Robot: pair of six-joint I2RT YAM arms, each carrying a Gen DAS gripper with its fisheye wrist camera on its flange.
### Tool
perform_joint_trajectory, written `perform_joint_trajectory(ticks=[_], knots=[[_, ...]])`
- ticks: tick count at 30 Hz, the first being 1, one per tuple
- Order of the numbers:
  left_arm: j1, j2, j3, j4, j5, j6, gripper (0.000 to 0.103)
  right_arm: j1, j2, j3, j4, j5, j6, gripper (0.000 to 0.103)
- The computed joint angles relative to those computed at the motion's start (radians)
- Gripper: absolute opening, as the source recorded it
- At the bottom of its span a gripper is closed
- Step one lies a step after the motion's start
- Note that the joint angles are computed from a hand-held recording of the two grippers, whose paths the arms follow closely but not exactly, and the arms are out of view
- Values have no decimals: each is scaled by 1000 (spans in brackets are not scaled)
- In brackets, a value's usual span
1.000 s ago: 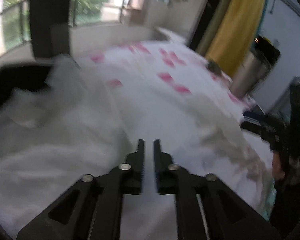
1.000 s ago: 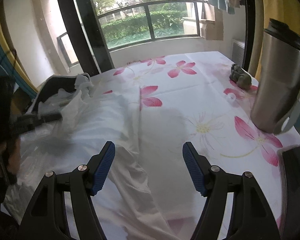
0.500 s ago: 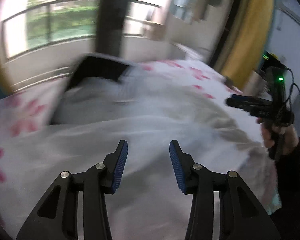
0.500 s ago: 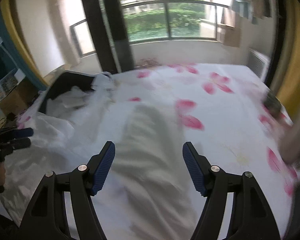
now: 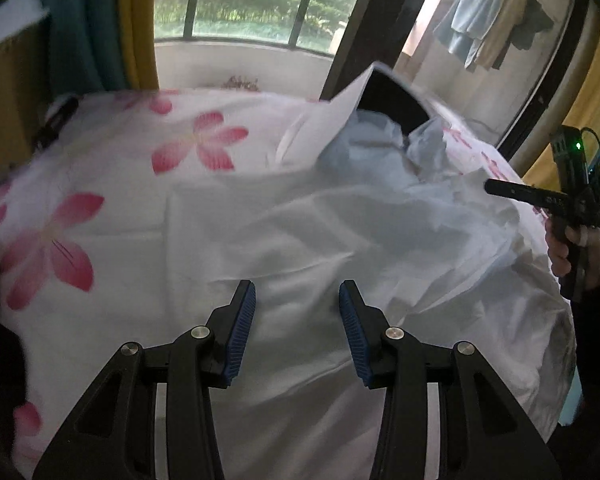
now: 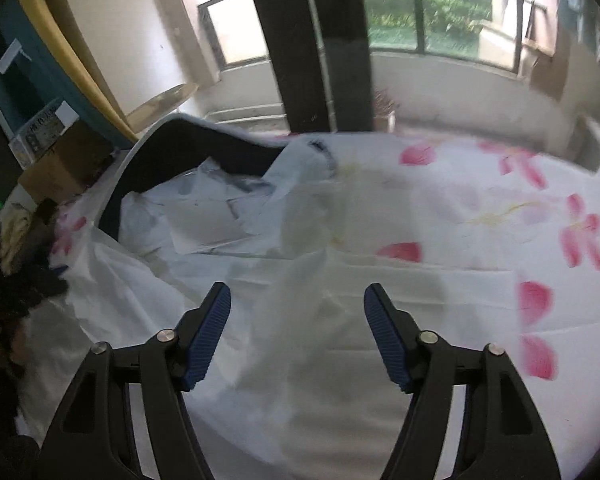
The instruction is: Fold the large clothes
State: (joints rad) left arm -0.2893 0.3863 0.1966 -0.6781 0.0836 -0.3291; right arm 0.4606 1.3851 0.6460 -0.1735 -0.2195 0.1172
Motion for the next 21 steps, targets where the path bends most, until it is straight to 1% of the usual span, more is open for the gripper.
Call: perform_joint_trajectory(ticks=[1,2,4,6,9,11,12,15,17,18,19,20,21], knots=[[-13,14,-11,17,-6,-11,46,5,27,1,15,-18,1,23],[-35,12,-19,26,-27,-24,46,14,43,0,21,-16,2,1],[-53,28,-22,42,-46,-31,46,38,12,-30,49,19,15,1],[-62,13,-28,38,-55,-45,46,55,-80,-60,49,70,25,1],[-84,-13,-31,19,-78,-69,46,68,-295,-112,16,164,10,1],[-98,-22,-28,7,-89,-78,46,78,-395,-130,-32,235,-2,1],[-105,-26,-29,4,-95,-78,46,69,-426,-140,-49,242,-5,1],[-96,-34,-30,-4,-91,-59,46,60,-454,-185,-77,261,29,2],[-97,-28,-28,-7,-97,-50,46,54,-429,-218,-101,286,64,2],[-112,-11,-22,-6,-111,-50,46,44,-411,-226,-109,281,73,3],[-127,6,-14,-7,-126,-52,46,30,-399,-245,-117,269,80,5],[-141,22,-6,-11,-140,-54,46,17,-405,-272,-118,256,83,14],[-147,33,0,-15,-149,-53,46,8,-423,-293,-124,251,85,33]])
